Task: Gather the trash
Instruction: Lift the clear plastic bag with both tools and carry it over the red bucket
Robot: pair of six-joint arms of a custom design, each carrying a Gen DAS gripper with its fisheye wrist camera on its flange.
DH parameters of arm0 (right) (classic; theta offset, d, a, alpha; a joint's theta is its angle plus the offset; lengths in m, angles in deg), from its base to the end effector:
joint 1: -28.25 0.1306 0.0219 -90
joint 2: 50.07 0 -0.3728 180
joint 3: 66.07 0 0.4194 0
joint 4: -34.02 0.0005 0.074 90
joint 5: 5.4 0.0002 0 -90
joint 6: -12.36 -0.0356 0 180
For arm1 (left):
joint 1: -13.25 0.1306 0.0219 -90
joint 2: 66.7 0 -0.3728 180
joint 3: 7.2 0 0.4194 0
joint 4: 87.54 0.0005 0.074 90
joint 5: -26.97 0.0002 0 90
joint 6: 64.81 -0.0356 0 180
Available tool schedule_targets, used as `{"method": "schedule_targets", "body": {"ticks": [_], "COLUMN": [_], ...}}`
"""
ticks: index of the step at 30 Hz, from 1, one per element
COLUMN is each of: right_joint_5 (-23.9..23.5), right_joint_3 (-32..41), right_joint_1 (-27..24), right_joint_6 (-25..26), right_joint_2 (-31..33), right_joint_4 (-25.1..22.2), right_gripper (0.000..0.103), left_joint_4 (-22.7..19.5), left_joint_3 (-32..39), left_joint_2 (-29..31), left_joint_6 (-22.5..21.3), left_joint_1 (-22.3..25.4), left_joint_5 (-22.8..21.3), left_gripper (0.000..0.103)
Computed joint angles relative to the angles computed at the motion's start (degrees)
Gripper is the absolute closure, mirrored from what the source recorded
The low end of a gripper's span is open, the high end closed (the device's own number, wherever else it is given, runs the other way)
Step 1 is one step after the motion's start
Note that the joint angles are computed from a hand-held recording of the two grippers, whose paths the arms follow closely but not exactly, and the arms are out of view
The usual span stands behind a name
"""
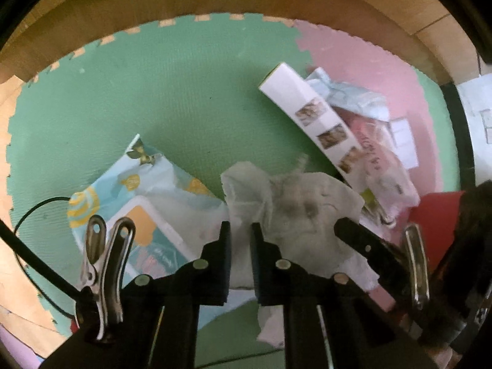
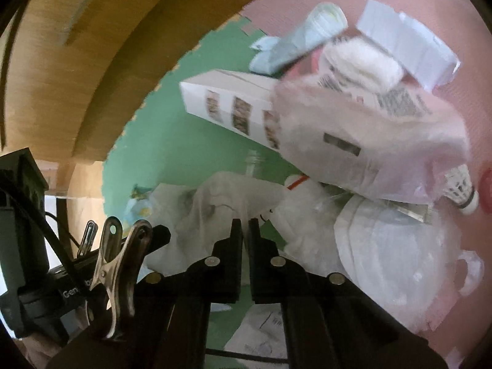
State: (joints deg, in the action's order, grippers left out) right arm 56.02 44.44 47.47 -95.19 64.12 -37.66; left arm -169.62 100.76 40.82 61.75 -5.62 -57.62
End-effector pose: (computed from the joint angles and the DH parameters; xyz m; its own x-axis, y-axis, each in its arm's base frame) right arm 0.5796 0.2196 0.3419 -0.9927 -0.0656 -0.1014 -0.1090 0.8487 0.5175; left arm 0.5374 -0.1878 0.3810 -0.9515 -0.3015 -0.0612 -0.2886 0.9437 -0.1615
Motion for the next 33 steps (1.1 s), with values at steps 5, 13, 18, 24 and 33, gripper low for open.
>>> {"method": "schedule_targets", "body": {"ticks": [5, 13, 18, 24, 33], "right_joint_5": [-0.07, 1.32, 2.04, 2.04, 1.78], "right_joint_3": [2.40, 6.32, 9.75, 13.38, 17.40], "right_joint_1": [0.74, 1.16, 0.66, -1.62, -5.82], "right_joint_6": [0.86, 4.20, 5.64, 6.09, 6.84], "right_joint_2": [-1.59, -7.13, -10.07, -13.08, -16.95], "right_joint_4": [-2.29, -5.25, -7.86, -12.25, -16.40], "right_gripper": [0.098, 0.099, 0.099, 0.099, 0.099], "left_joint_4": [-2.46, -7.21, -9.14, -10.18, -13.29], "left_joint_3": [3.36, 11.25, 16.50, 23.61, 37.65], "left_joint_2": [-1.89, -4.76, -6.01, -5.19, 0.11], "left_joint_6": [0.16, 1.79, 2.87, 2.89, 1.33], "left_joint_1": [-1.97, -4.97, -6.72, -9.82, -14.89], "left_joint_5": [-2.37, -5.95, -7.21, -8.94, -11.45], "left_gripper": [0.093, 0.093, 0.093, 0.093, 0.093]}}
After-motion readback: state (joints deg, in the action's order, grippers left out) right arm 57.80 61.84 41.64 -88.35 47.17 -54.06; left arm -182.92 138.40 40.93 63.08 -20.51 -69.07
